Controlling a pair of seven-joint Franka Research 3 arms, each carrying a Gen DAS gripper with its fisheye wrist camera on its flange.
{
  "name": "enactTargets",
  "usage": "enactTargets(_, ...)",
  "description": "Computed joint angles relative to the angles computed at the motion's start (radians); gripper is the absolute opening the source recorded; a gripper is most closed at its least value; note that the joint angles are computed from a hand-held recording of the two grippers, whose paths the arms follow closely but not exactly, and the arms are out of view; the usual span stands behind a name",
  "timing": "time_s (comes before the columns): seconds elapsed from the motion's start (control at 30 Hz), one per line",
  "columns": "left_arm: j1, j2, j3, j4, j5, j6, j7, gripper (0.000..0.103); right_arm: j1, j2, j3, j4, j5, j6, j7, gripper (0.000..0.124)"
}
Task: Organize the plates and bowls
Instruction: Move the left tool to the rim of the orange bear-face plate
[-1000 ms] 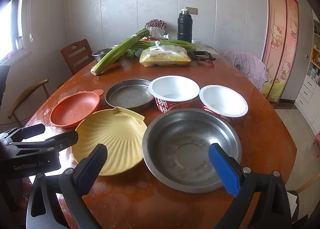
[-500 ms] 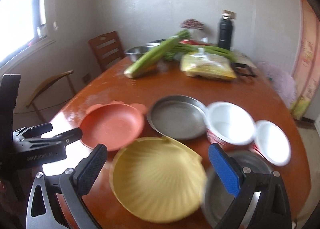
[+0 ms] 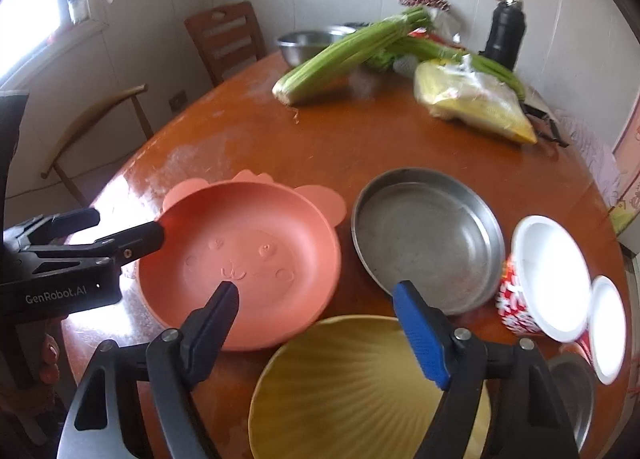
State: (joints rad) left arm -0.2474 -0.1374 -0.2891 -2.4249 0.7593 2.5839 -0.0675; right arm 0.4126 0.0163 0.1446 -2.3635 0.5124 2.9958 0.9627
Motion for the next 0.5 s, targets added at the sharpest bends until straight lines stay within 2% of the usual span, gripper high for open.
enactTargets(0.07, 0.004, 0.016, 0.009, 0.006, -0.003, 0.026, 0.016, 0.101, -0.002, 0.011, -0.004, 0.01, -0.033, -0.018, 0.032, 0.068)
enactTargets(0.17, 0.006, 0.034, 0.017, 0.016, -0.022, 0.044, 0.036, 0.101, -0.007, 0.033, -0.001, 0.036, -0.012, -0.043, 0.021, 0.066)
enactTargets(0.23, 0.005, 0.041, 0.014, 0.026, -0.013, 0.036, 0.037, 0.1, -0.006, 0.044, -0.006, 0.044, -0.056, -0.043, 0.063, 0.062)
enactTargets(0.3, 0.005, 0.049, 0.017, 0.034, -0.01, 0.037, 0.035, 0.099, -0.012, 0.052, 0.006, 0.054, -0.026, -0.038, 0.019, 0.061)
enactTargets(0.37, 0.004, 0.056, 0.022, 0.039, -0.026, 0.037, 0.048, 0.09, -0.008, 0.064, -0.002, 0.061, -0.073, -0.035, 0.062, 0.059)
enactTargets(0.43, 0.005, 0.067, 0.031, 0.041, -0.058, 0.065, 0.077, 0.076, -0.016, 0.075, 0.009, 0.076, -0.045, -0.045, 0.036, 0.055)
enactTargets(0.5, 0.005, 0.079, 0.037, 0.044, -0.089, 0.084, 0.104, 0.071, -0.023, 0.083, 0.017, 0.087, -0.021, -0.065, 0.012, 0.055)
